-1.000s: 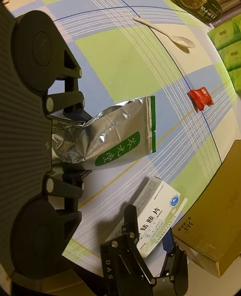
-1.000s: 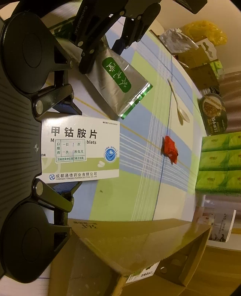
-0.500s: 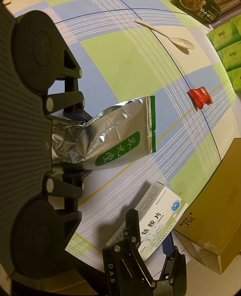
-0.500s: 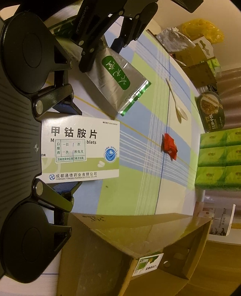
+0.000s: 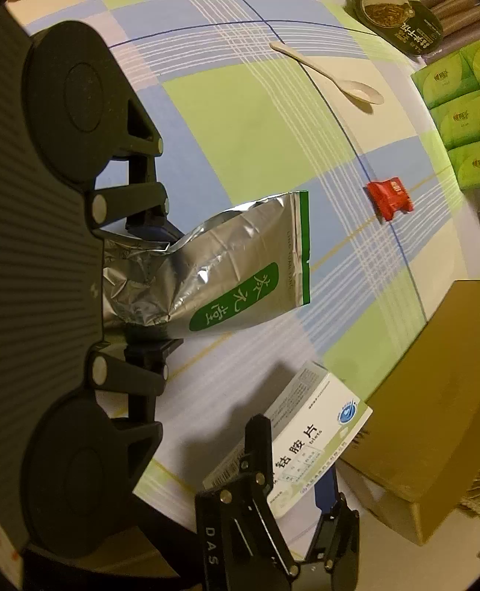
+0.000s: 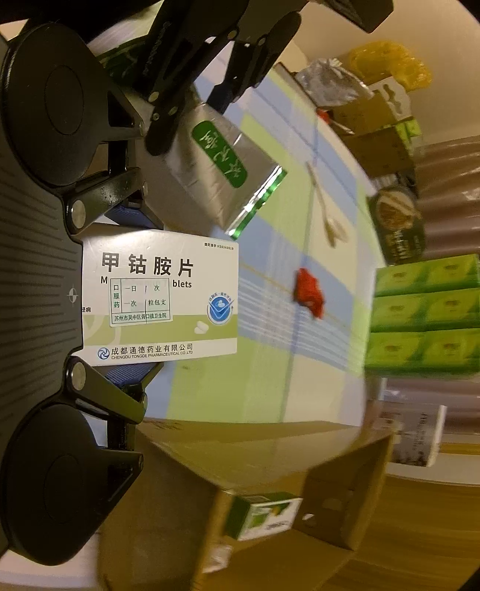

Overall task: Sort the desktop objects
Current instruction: 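Carry the foil bag and pill box into the cardboard box with both tools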

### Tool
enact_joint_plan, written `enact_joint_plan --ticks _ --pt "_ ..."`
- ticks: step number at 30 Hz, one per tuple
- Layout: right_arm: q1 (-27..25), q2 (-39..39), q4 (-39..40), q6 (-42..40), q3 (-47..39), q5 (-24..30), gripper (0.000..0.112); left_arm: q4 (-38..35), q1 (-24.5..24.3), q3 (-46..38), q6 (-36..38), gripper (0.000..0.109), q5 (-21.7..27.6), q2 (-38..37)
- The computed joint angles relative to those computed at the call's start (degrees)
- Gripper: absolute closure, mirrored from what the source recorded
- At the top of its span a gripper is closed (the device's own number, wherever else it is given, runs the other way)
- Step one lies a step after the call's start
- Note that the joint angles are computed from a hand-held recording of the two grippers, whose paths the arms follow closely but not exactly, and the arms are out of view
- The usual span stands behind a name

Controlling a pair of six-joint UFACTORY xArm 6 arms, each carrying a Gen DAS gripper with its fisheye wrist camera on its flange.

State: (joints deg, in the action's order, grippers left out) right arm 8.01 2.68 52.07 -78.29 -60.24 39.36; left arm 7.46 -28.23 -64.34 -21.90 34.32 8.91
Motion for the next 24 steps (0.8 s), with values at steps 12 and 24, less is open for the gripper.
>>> enact_joint_plan --ticks 12,24 --pt "-1.42 0.56 5.56 -0.58 -8.36 0.79 0.044 1.76 0.16 -13.18 0.67 0.063 3.97 2.99" --pt "-8.99 9.33 3.93 3.87 -22.19 0.11 0.044 -0.32 -2.27 -41.38 4.48 0.063 10.19 18.65"
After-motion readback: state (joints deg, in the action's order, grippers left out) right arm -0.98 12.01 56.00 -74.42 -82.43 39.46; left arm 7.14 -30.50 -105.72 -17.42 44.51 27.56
